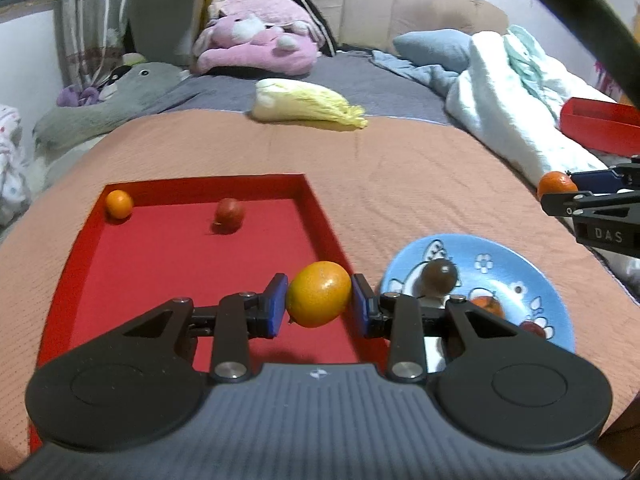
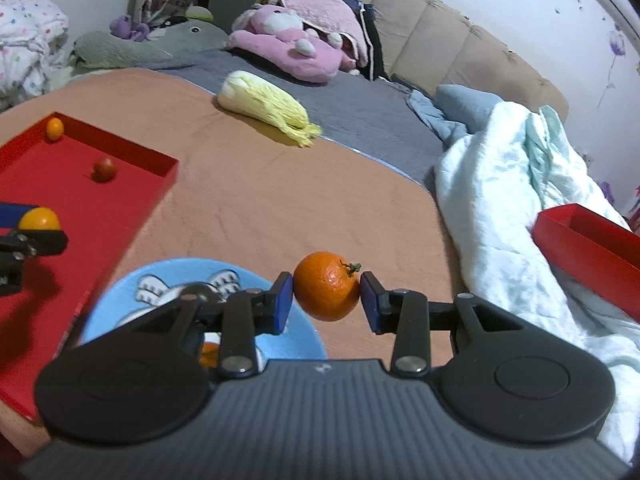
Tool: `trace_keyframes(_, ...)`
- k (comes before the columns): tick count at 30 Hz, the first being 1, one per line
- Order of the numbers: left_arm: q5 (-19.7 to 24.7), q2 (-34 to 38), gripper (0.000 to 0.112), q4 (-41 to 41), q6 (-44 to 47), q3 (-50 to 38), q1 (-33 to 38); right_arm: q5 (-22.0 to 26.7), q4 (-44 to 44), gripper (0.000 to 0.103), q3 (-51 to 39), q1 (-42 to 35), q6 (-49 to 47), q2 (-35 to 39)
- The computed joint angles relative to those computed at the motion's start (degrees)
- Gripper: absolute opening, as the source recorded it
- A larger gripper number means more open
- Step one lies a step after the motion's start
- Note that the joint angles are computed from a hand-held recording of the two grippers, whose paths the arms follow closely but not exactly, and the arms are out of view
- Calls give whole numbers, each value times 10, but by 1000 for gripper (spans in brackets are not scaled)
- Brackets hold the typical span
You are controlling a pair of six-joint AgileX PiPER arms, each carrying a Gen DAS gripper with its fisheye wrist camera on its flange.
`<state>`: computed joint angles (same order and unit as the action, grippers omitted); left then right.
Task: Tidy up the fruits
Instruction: 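Carry the tangerine and yellow orange over the blue plate, then lower the yellow orange onto the plate and open the left tool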
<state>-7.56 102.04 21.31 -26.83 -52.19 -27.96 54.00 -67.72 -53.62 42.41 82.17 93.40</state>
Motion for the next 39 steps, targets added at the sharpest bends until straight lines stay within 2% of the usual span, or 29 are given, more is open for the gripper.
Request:
trace_keyframes(9,-39,1,40,127,-106,2,-16,2,2,40,27,-10,4,-18)
trace_keyframes(16,-71,10,40,199,-144,0,-35,-7,2,40,37,-13,10,-18)
trace_keyframes(30,-64,49,40,347,-257,-37,-58,-34,1,41,35,-15,17,3)
trace_keyframes(39,-65,68,40,389,-284,-54,-65,-41,1,41,28,-10,14,13)
